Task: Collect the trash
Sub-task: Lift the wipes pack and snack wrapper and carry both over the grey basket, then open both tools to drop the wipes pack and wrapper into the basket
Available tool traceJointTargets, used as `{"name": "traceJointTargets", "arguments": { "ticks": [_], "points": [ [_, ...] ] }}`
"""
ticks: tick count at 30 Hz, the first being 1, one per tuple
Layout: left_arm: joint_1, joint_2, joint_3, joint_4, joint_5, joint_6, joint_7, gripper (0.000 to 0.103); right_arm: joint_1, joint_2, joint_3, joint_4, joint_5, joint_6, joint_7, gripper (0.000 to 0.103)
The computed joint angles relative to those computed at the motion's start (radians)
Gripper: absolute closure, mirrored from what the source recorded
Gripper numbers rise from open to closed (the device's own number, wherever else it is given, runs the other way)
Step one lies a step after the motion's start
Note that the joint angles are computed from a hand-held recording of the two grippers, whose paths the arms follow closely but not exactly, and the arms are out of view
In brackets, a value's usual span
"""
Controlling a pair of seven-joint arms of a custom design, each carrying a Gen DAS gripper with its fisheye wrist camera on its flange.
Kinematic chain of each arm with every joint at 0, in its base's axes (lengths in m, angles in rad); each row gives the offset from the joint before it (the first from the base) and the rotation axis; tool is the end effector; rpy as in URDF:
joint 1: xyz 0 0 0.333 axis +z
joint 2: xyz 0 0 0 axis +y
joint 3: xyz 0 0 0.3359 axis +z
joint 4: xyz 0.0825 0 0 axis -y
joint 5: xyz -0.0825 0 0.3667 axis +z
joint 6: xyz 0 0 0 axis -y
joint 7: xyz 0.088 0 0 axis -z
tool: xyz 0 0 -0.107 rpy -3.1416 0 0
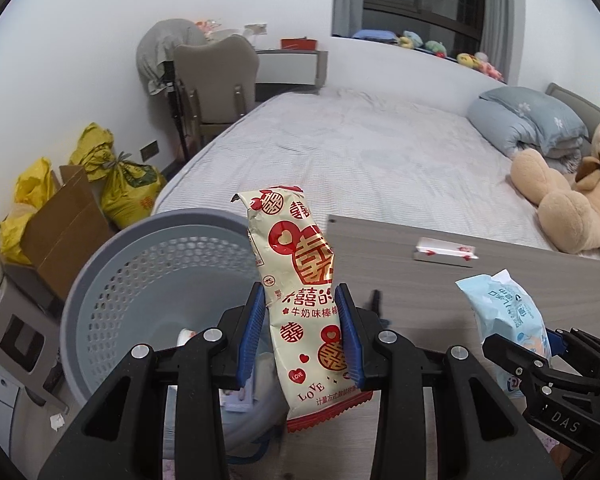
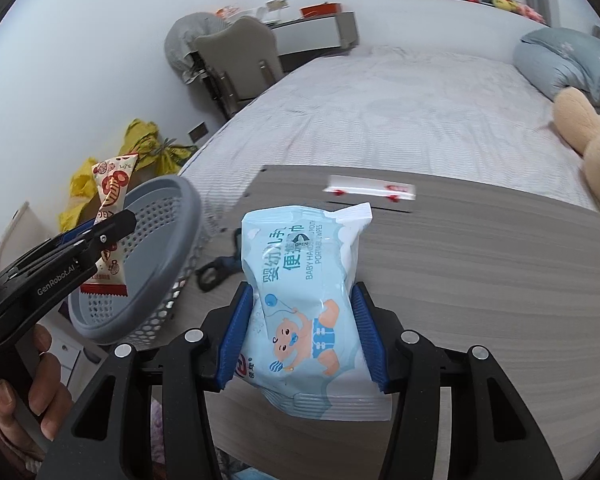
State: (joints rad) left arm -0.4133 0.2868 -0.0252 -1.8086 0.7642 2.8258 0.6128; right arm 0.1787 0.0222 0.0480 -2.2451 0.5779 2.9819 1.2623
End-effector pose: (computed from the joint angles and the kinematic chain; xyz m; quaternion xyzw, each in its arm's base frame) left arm 0.5860 -0.3114 0.4868 -0.6060 0.6845 -0.3109 0.2599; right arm 0.5479 0.0871 0.4631 -0.6575 0.6598 -0.1507 0.3310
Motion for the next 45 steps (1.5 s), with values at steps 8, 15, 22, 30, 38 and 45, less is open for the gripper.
{"name": "traceJointTargets", "arguments": {
  "ticks": [8, 15, 22, 30, 38, 45],
  "points": [
    [0.055, -0.042, 0.016, -0.062, 0.016, 0.012, -0.037, 0.068, 0.015, 0.080, 0.057, 0.111, -0.069, -0.040, 0.021, 0.053],
    [0.112, -0.062, 0.014, -0.104, 0.003, 0.015, -0.026, 0.068, 0.007, 0.156, 0.108, 0.219, -0.120, -0.082, 0.035, 0.053],
    [0.161, -0.067, 0.010, -0.124, -0.041, -0.005, 0.023, 0.067, -0.002, 0.247, 0.161, 0.344, -0.145, -0.132, 0.034, 0.053],
    [0.187, -0.068, 0.010, -0.139, -0.089, -0.014, 0.060, 0.066, -0.001, 0.336, 0.198, 0.475, -0.179, -0.195, 0.033, 0.053],
    [0.192, -0.078, 0.020, -0.144, -0.087, -0.020, 0.043, 0.056, 0.008, 0.375, 0.205, 0.531, -0.223, -0.193, 0.054, 0.052],
    [0.199, -0.087, 0.019, -0.151, -0.038, -0.020, -0.008, 0.042, 0.008, 0.371, 0.202, 0.523, -0.254, -0.160, 0.089, 0.037]
  ]
}}
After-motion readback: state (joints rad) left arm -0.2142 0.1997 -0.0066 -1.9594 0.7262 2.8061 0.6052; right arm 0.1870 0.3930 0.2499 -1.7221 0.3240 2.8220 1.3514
